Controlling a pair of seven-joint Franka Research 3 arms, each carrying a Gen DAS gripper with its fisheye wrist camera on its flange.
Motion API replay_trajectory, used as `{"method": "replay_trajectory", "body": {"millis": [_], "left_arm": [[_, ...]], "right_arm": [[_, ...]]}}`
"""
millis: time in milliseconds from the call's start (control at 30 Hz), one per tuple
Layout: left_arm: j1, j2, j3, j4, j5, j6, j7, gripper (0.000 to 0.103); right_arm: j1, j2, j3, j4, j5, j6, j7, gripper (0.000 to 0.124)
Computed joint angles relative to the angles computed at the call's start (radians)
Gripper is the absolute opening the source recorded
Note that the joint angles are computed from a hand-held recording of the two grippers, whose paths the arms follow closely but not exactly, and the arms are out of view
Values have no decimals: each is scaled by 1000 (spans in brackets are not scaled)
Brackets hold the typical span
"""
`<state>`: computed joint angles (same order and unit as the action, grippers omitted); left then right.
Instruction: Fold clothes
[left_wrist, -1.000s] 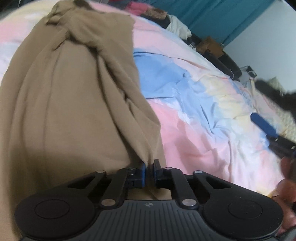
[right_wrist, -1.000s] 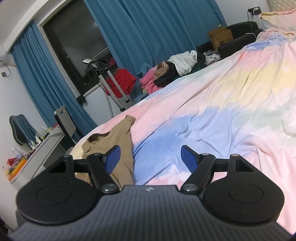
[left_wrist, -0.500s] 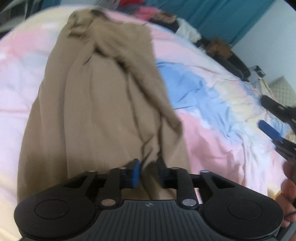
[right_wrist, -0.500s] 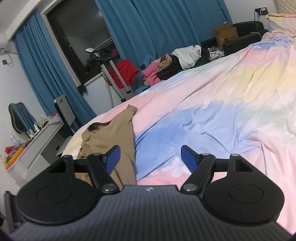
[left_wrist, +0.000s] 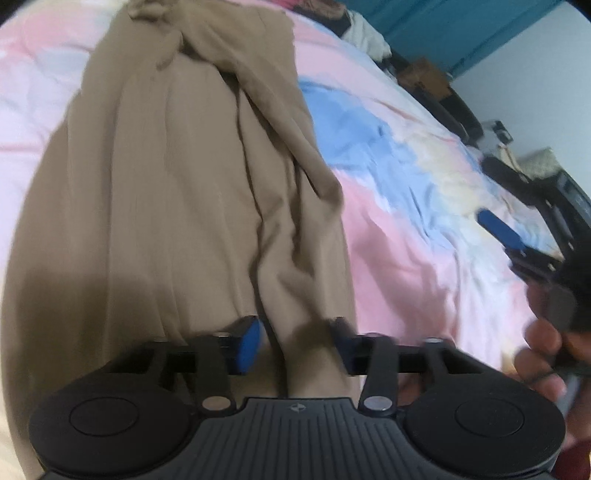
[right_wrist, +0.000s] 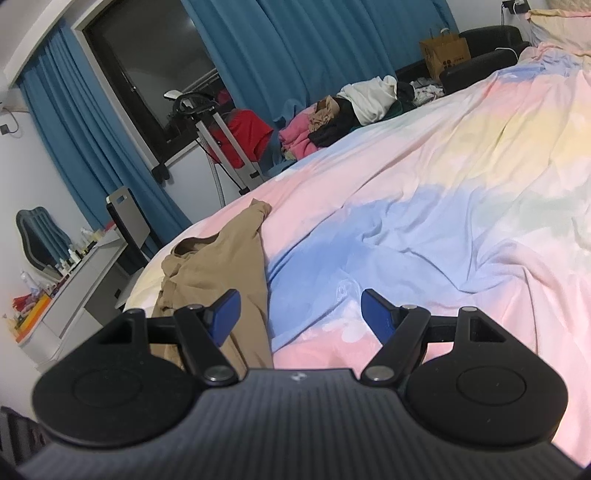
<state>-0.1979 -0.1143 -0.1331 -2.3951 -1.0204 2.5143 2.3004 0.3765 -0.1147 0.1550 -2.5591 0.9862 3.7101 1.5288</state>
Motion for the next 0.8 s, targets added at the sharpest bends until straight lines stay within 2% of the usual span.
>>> {"method": "replay_trajectory", "body": {"millis": [33,67,133,300,500,667,733,800], "left_arm": [[2,-3,2,-4,8,-15,2,9],[3,-7,4,-7,15,-31,4,6],[-2,-19,4,-21,-5,-13,33,1],[-13,-91,24,-47,-71,-22,96,1],[-4,-177,49,-86,69,-23,-47,1],[4,-150,69,-100,179,-4,-152,1],[-1,-130,77,-94,186,-2,-145,1],[-1,-127,91,-92,169,-18,-117,2]], "right_arm": [[0,2,-1,3,-3,-9,-2,75],[-1,3,-2,5,-7,-19,-5,75],[-2,5,-2,10,-11,-44,-13,75],[-6,14,22,45,79,-81,-127,75],[11,38,31,103,214,-102,-292,75],[26,49,24,142,297,-166,-401,74],[30,57,26,165,356,-191,-477,74],[41,42,4,133,251,-243,-372,74]]}}
